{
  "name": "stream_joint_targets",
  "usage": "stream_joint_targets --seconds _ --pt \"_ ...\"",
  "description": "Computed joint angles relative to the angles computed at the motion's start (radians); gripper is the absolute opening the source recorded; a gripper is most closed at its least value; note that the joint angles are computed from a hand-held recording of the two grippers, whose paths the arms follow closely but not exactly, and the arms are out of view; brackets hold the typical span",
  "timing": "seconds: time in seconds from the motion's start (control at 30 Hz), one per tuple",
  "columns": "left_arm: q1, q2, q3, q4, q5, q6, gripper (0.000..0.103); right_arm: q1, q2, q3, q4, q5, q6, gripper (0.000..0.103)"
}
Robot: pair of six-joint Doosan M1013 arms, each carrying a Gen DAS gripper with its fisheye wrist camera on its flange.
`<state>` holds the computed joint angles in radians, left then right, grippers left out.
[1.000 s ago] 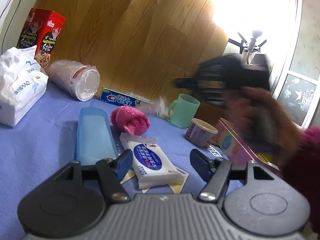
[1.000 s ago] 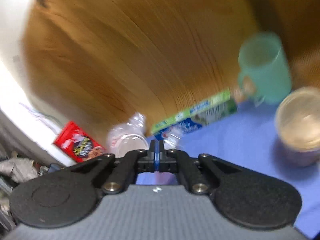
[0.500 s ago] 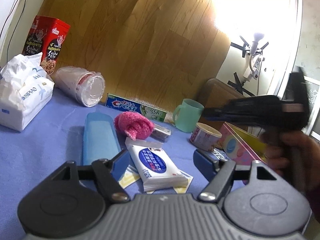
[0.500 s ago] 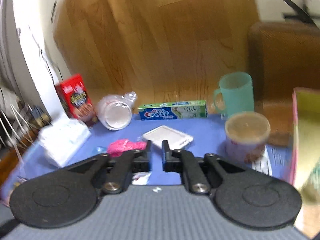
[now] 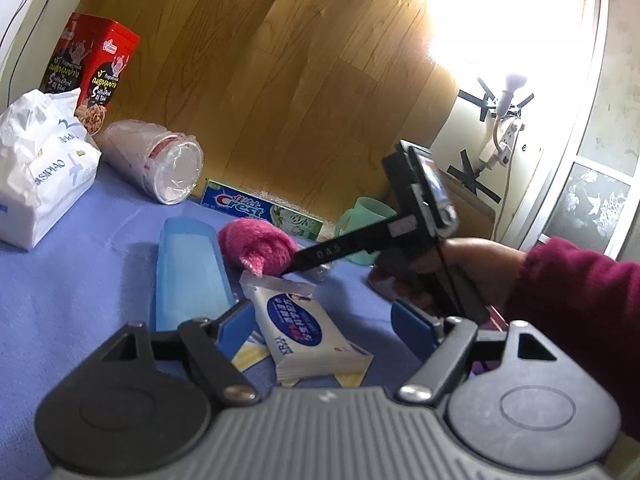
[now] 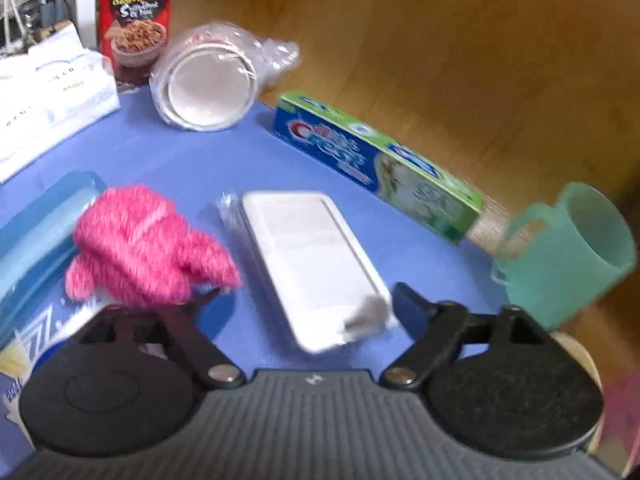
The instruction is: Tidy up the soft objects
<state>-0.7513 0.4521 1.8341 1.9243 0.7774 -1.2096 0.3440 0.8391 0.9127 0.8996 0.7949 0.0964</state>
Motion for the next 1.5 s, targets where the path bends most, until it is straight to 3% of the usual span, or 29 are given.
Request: stream_joint_targets --seconds 0.1,0.17,0.23,0.27,0.37,0.4,0.47,0.53,0.63,0.73,0.87,0.93,0.97,1.0,1.03,1.1,1.3,1.4,1.43,1.47,1.5 --pt "-0.003 0.001 0.000 0.002 0.004 -0.013 0.078 0.002 0.042 -0.088 -0.048 0.075 0.058 0.103" --pt "-0.005 0.001 0.001 0.003 0.007 -0.017 0.078 -0.002 0.079 -0.168 -0.095 0.150 0.171 0.103" --pt "-0.005 0.002 0.001 0.008 0.007 -0.019 0.078 -0.009 0.102 -0.214 -0.106 0.201 0.320 0.088" --pt "-0.006 0.002 0.000 0.007 0.008 -0.017 0.078 -0.010 0.081 -0.174 -0.086 0.158 0.319 0.072" --pt "-0.008 0.004 -0.002 0.003 0.010 -0.009 0.078 -0.018 0.030 -0.082 -0.062 0.093 0.380 0.066" --pt "-0.008 0.004 -0.002 0.001 0.013 -0.008 0.078 -0.019 -0.003 -0.018 -0.043 0.036 0.348 0.047" --pt "-0.010 0.005 -0.003 -0.006 0.017 -0.001 0.079 -0.027 -0.072 0.115 0.078 -0.070 0.219 0.032" --pt "-0.010 0.006 -0.007 -0.025 0.016 0.017 0.080 -0.045 -0.130 0.226 0.211 -0.103 0.114 0.027" --pt "-0.007 0.005 -0.013 -0.052 0.003 0.041 0.080 -0.078 -0.193 0.366 0.335 -0.072 -0.043 0.027" --pt "-0.005 0.005 -0.013 -0.059 -0.002 0.048 0.080 -0.094 -0.248 0.500 0.446 -0.102 -0.265 0.028" --pt "-0.005 0.005 -0.014 -0.065 0.001 0.055 0.080 -0.107 -0.261 0.525 0.453 -0.072 -0.302 0.029" --pt "-0.004 0.004 -0.014 -0.067 -0.001 0.054 0.081 -0.102 -0.257 0.510 0.434 -0.070 -0.271 0.040" --pt "-0.003 0.004 -0.013 -0.067 -0.001 0.052 0.082 -0.104 -0.251 0.493 0.391 -0.048 -0.218 0.053" --pt "-0.003 0.003 -0.012 -0.064 -0.001 0.047 0.082 -0.106 -0.244 0.482 0.367 -0.025 -0.179 0.059" --pt "-0.002 0.003 -0.011 -0.059 -0.005 0.041 0.082 -0.112 -0.247 0.491 0.380 -0.012 -0.187 0.061" --pt "0.002 0.001 -0.009 -0.047 -0.018 0.024 0.082 -0.113 -0.251 0.509 0.403 -0.015 -0.233 0.078" --pt "0.010 -0.006 0.006 0.001 -0.037 -0.049 0.082 -0.106 -0.251 0.545 0.456 -0.056 -0.404 0.089" --pt "0.010 -0.006 0.001 -0.014 -0.048 -0.029 0.082 -0.098 -0.227 0.525 0.440 -0.092 -0.393 0.087" --pt "0.009 -0.005 -0.002 -0.025 -0.051 -0.015 0.082 -0.109 -0.215 0.517 0.463 -0.052 -0.356 0.083" --pt "0.008 -0.004 -0.005 -0.032 -0.054 -0.006 0.082 -0.117 -0.210 0.514 0.470 -0.029 -0.324 0.064" --pt "0.011 -0.005 -0.006 -0.025 -0.069 -0.006 0.082 -0.124 -0.216 0.528 0.500 -0.028 -0.344 0.063"
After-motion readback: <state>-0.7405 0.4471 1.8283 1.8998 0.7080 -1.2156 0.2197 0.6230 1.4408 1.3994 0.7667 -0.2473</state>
